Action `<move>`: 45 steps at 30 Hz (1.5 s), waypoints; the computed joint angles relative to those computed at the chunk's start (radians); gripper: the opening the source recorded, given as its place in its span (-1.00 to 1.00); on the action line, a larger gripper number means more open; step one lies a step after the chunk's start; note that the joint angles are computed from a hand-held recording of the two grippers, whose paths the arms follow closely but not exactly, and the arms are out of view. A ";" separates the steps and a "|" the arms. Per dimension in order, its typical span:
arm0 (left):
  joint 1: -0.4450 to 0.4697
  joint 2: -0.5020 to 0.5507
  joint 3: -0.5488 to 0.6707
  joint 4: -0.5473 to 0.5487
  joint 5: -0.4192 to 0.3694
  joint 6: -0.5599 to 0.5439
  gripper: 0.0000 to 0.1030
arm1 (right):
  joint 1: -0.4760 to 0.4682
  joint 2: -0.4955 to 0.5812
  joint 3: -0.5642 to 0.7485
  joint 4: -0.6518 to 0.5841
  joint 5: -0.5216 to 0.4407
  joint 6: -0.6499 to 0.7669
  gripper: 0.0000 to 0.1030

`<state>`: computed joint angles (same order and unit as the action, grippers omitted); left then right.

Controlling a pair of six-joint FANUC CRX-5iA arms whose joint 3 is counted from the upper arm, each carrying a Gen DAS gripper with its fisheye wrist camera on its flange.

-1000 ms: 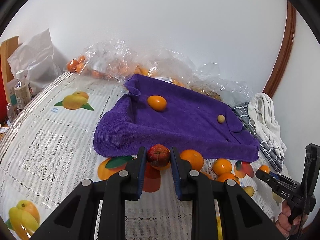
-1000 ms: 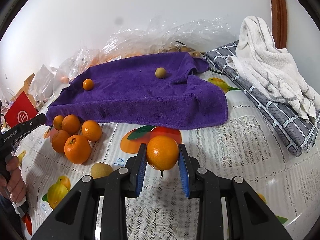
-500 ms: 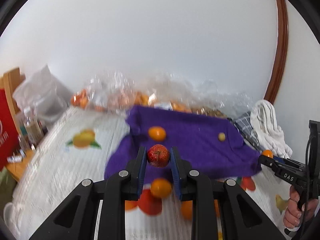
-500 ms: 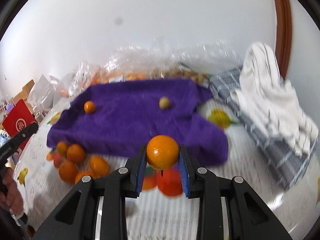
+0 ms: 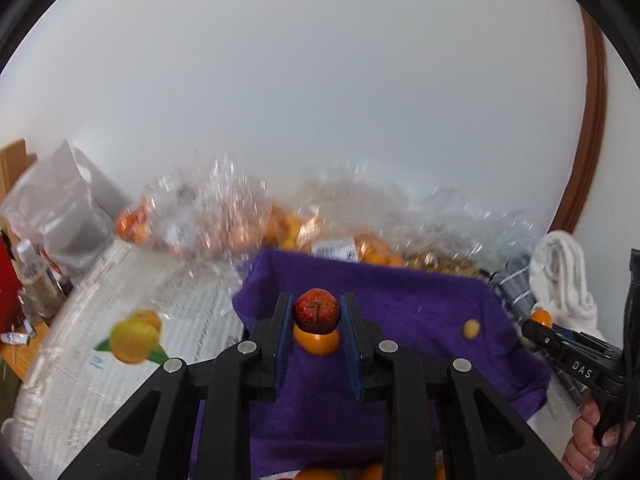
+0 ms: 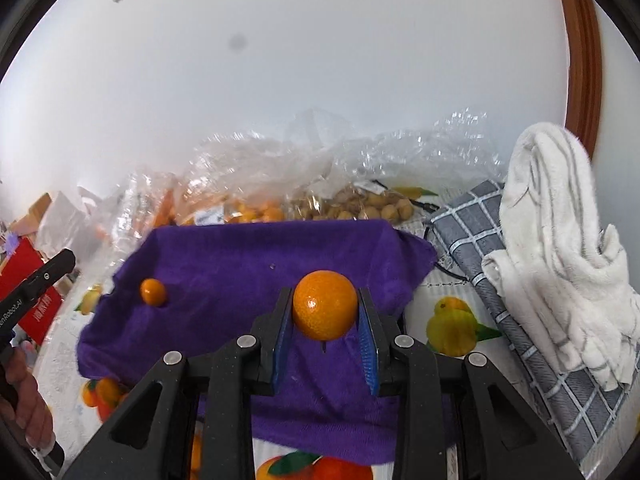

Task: Organize fruits
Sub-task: 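Carry the mandarin and red fruit over the purple towel with both tools, then open both tools to release the fruits onto the towel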

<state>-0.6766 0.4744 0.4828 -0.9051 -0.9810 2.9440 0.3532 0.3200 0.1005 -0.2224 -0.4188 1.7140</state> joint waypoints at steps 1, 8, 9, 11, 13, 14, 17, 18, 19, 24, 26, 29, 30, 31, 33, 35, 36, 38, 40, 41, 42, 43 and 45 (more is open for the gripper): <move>0.008 0.009 0.000 0.016 0.003 -0.006 -0.56 | -0.002 0.011 0.007 -0.007 -0.005 0.006 -0.41; 0.031 0.047 0.007 0.080 -0.007 -0.055 -0.56 | 0.000 0.073 0.037 0.014 -0.041 -0.013 -0.41; 0.029 0.056 0.018 0.080 -0.023 -0.065 -0.56 | -0.006 0.077 0.050 -0.018 -0.057 0.013 -0.41; 0.030 0.065 0.027 0.085 -0.036 -0.076 -0.56 | -0.007 0.082 0.058 -0.037 -0.066 0.034 -0.41; 0.032 0.074 0.038 0.095 -0.051 -0.085 -0.56 | -0.009 0.089 0.065 -0.051 -0.076 0.047 -0.41; 0.034 0.084 0.051 0.105 -0.068 -0.099 -0.56 | -0.009 0.096 0.070 -0.050 -0.083 0.042 -0.41; 0.036 0.100 0.069 0.111 -0.092 -0.118 -0.55 | -0.006 0.107 0.078 -0.035 -0.093 0.022 -0.41; 0.038 0.108 0.078 0.120 -0.103 -0.131 -0.55 | -0.003 0.107 0.072 -0.019 -0.086 0.010 -0.41; 0.041 0.109 0.076 0.129 -0.100 -0.136 -0.56 | -0.002 0.105 0.070 -0.016 -0.086 0.010 -0.41; 0.046 0.114 0.081 0.147 -0.112 -0.141 -0.56 | 0.000 0.101 0.062 -0.017 -0.080 0.021 -0.41; 0.049 0.117 0.083 0.154 -0.114 -0.144 -0.56 | -0.001 0.100 0.059 -0.019 -0.076 0.027 -0.41; 0.056 0.118 0.083 0.175 -0.110 -0.151 -0.56 | 0.003 0.098 0.052 -0.005 -0.069 0.019 -0.39; 0.056 0.118 0.082 0.176 -0.107 -0.149 -0.56 | 0.004 0.097 0.050 -0.002 -0.067 0.019 -0.39; 0.057 0.119 0.082 0.179 -0.107 -0.151 -0.55 | 0.004 0.095 0.048 -0.005 -0.067 0.023 -0.40; 0.058 0.121 0.084 0.185 -0.106 -0.157 -0.55 | -0.001 0.095 0.055 -0.027 -0.075 0.044 -0.36; 0.058 0.123 0.086 0.189 -0.109 -0.162 -0.55 | -0.002 0.092 0.053 -0.036 -0.074 0.050 -0.16; 0.058 0.123 0.087 0.192 -0.109 -0.164 -0.55 | -0.001 0.090 0.049 -0.035 -0.070 0.051 -0.10; 0.059 0.121 0.085 0.193 -0.106 -0.163 -0.55 | 0.003 0.084 0.038 -0.022 -0.062 0.043 0.02; 0.058 0.118 0.084 0.194 -0.102 -0.163 -0.55 | 0.013 0.073 0.014 0.017 -0.038 0.015 0.05; 0.057 0.115 0.082 0.194 -0.100 -0.163 -0.52 | 0.019 0.066 -0.002 0.041 -0.022 -0.005 0.07; 0.055 0.112 0.081 0.190 -0.098 -0.161 -0.48 | 0.024 0.058 -0.017 0.067 -0.008 -0.030 0.07; 0.052 0.109 0.078 0.182 -0.097 -0.154 -0.32 | 0.027 0.048 -0.031 0.080 0.005 -0.044 0.07; 0.041 0.101 0.074 0.153 -0.099 -0.128 -0.03 | 0.036 0.028 -0.064 0.127 0.042 -0.088 0.07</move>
<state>-0.6359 0.5755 0.5573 -0.7518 -1.0796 2.8162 0.3895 0.3482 0.0362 -0.0953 -0.3771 1.6261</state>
